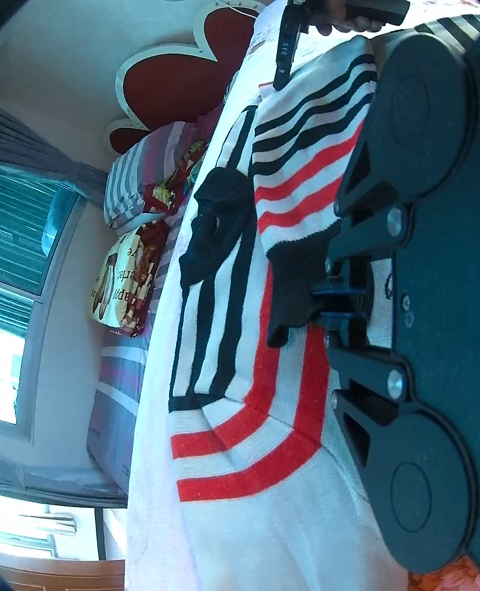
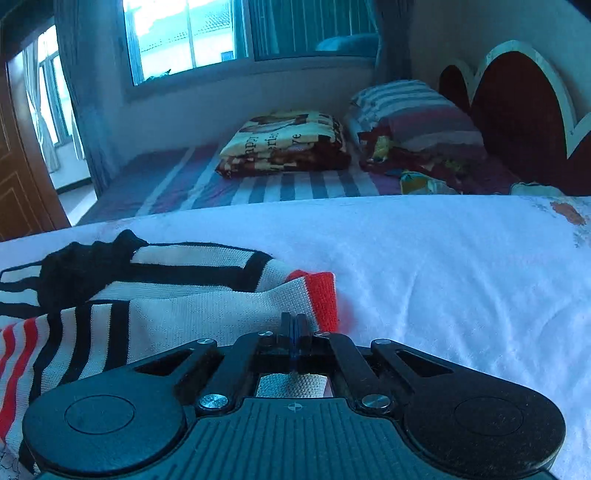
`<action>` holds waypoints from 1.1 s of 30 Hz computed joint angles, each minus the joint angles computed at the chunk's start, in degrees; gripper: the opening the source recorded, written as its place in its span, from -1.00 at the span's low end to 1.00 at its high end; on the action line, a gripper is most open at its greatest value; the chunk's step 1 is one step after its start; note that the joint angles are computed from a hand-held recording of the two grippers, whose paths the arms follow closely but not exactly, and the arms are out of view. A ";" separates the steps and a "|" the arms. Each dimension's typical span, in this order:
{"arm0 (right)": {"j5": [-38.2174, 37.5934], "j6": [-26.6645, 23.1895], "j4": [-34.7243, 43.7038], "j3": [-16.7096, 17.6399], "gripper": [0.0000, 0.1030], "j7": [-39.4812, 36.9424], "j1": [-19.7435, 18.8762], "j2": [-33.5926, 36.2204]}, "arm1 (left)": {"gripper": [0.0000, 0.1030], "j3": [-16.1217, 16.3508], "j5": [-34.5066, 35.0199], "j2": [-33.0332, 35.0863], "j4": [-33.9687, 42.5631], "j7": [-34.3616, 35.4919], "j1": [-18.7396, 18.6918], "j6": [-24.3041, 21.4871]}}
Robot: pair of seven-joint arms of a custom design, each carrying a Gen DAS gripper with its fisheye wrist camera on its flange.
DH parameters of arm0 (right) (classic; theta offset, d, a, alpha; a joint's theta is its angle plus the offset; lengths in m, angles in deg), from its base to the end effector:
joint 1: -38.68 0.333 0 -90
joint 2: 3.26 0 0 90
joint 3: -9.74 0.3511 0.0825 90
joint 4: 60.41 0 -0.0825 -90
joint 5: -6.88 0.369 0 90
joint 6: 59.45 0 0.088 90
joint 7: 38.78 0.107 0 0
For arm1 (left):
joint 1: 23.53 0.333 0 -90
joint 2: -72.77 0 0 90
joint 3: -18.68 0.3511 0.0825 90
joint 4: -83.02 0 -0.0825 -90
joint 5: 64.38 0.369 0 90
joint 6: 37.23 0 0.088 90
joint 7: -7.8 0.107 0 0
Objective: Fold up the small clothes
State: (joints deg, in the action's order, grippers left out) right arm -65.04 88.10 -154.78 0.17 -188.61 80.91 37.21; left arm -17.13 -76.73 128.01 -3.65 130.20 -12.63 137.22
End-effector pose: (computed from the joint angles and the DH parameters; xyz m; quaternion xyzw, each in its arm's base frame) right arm 0.5796 0.4140 0.2552 -0.4927 0.7632 -0.3114 0.2789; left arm 0.7503 -0.1735 0.2604 -0.5137 0.7579 -0.3933 0.0838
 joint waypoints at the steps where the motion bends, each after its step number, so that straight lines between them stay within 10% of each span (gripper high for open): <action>1: 0.34 0.85 -0.47 -0.03 -1.00 0.98 -0.24 -0.39 | -0.82 -0.13 -0.07 0.15 0.63 -0.14 0.23 -1.32; 6: -9.94 -5.35 -5.81 -0.47 -1.00 11.16 6.88 -6.13 | -0.22 -0.46 -2.28 -1.85 -2.19 3.40 1.53 0.45; 14: -2.93 -5.22 -4.09 6.21 -1.00 5.32 4.20 -3.87 | -0.29 9.47 3.14 -4.18 -2.21 -4.60 -6.44 2.93; 20: -5.07 -9.56 -8.53 6.96 -1.00 11.09 6.20 -8.46 | 0.14 -4.57 6.96 -5.94 -15.75 -5.09 11.34 13.34; 25: -4.50 -11.50 -12.34 9.35 -1.00 16.42 6.23 -11.14 | -0.23 -6.71 5.22 -7.37 -22.62 -11.91 22.41 19.05; 33: -5.39 -11.71 -11.11 11.66 -1.00 21.32 6.04 -10.94 | -0.19 -10.53 4.52 -1.65 -17.63 -25.85 33.93 18.27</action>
